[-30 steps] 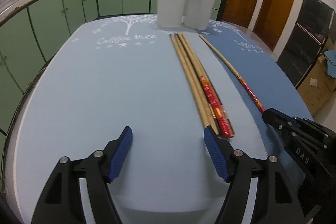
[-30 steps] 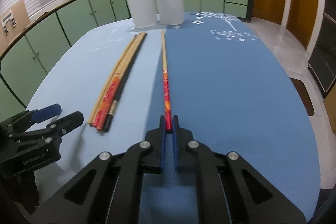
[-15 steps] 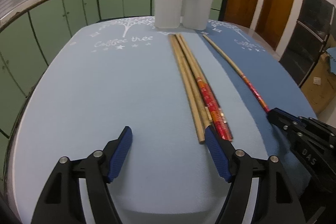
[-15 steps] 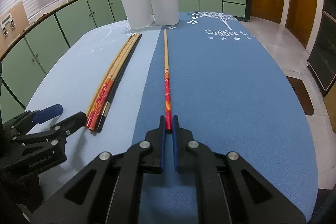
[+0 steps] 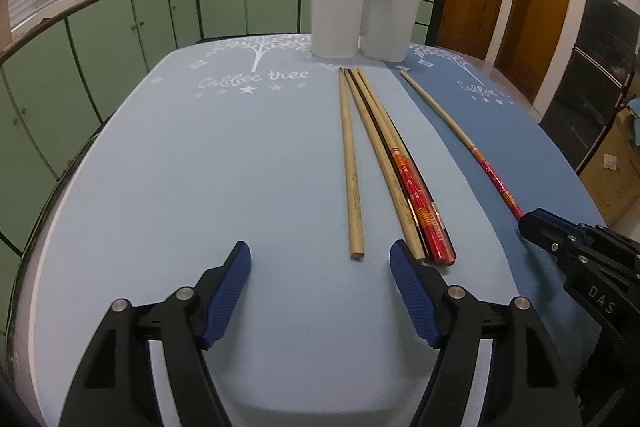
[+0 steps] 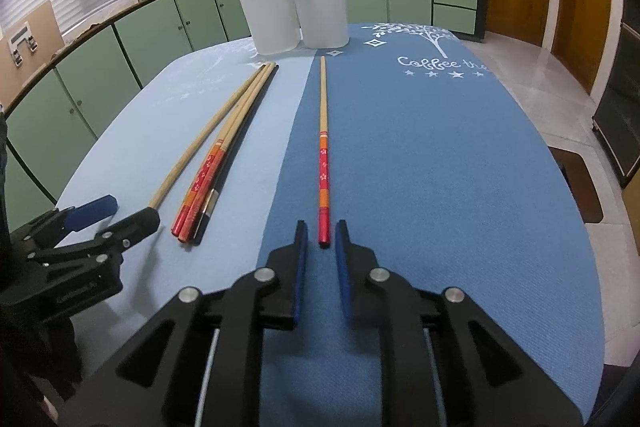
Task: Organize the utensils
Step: 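Close the right gripper on the red-patterned chopstick and pull it aside, then close the left gripper on a plain wooden chopstick while the right gripper holds the red one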
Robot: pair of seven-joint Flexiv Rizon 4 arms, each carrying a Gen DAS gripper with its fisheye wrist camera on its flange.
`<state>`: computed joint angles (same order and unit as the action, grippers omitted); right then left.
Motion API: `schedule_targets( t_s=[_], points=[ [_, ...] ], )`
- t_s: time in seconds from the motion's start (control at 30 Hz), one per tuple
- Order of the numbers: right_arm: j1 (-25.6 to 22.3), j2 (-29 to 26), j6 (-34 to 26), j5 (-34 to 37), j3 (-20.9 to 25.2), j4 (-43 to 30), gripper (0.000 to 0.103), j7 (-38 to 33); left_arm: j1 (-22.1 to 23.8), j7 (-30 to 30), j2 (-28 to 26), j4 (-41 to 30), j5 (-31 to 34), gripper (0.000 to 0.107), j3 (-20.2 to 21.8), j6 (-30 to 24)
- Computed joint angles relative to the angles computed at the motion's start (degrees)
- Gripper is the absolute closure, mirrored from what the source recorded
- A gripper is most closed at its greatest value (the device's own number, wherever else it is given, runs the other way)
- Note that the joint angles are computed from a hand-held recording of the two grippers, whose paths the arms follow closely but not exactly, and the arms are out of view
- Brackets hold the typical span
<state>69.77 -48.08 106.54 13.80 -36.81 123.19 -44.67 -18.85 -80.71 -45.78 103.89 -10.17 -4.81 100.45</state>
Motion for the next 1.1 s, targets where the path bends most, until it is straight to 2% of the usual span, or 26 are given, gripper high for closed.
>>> schedule_targets(
  t_s=[0.17, 0.33, 0.47, 0.6, 0.73, 0.87, 0.97, 1.1],
  points=[
    [-0.26, -0.01, 0.37, 0.25, 0.49, 0.05, 0.082, -0.36, 0.94, -0.69, -0.37, -0.17, -0.3, 0.041, -0.92, 0.42],
    [0.11, -0.98, -0.59, 0.31, -0.44, -0.89, 0.081, 0.52, -2.07, -1.85, -1.3, -2.23, -1.69, 0.05, 2.48, -0.56],
    [0.54, -1.8, -0.84, 0.02, -1.23, -1.25, 0.082, 1.21, -3.96, -2.78, -1.82, -2.94, -2.24, 0.051, 4.6, -0.44],
    [2.91, -3.33, -2.05, -0.08, -3.75, -1.26, 0.082, 2.28, -5.27, -3.96, -2.09, -3.55, -3.09, 0.054, 5.94, -0.83],
    [3.48, -3.99, -2.38, -0.47, -4.69, -1.16, 0.09, 3.75, -6.1, -4.83, -2.27, -4.02, -3.32, 0.064, 6.65, -1.12],
    [3.53, -4.18, -2.17, -0.85, -4.89, -1.06, 0.097, 4.53, -5.55, -5.0, -2.23, -3.84, -2.7, 0.089, 5.35, -0.54],
    [3.22, -4.1, -1.75, -1.0, -4.65, -0.99, 0.098, 4.69, -8.58, -5.51, -2.54, -4.52, -3.23, 0.098, 8.5, -1.05],
    [2.48, -3.37, -0.87, -0.72, -3.79, -0.72, 0.098, 4.34, -6.74, -5.86, -2.1, -3.94, -2.95, 0.099, 6.34, -0.74]
  ],
)
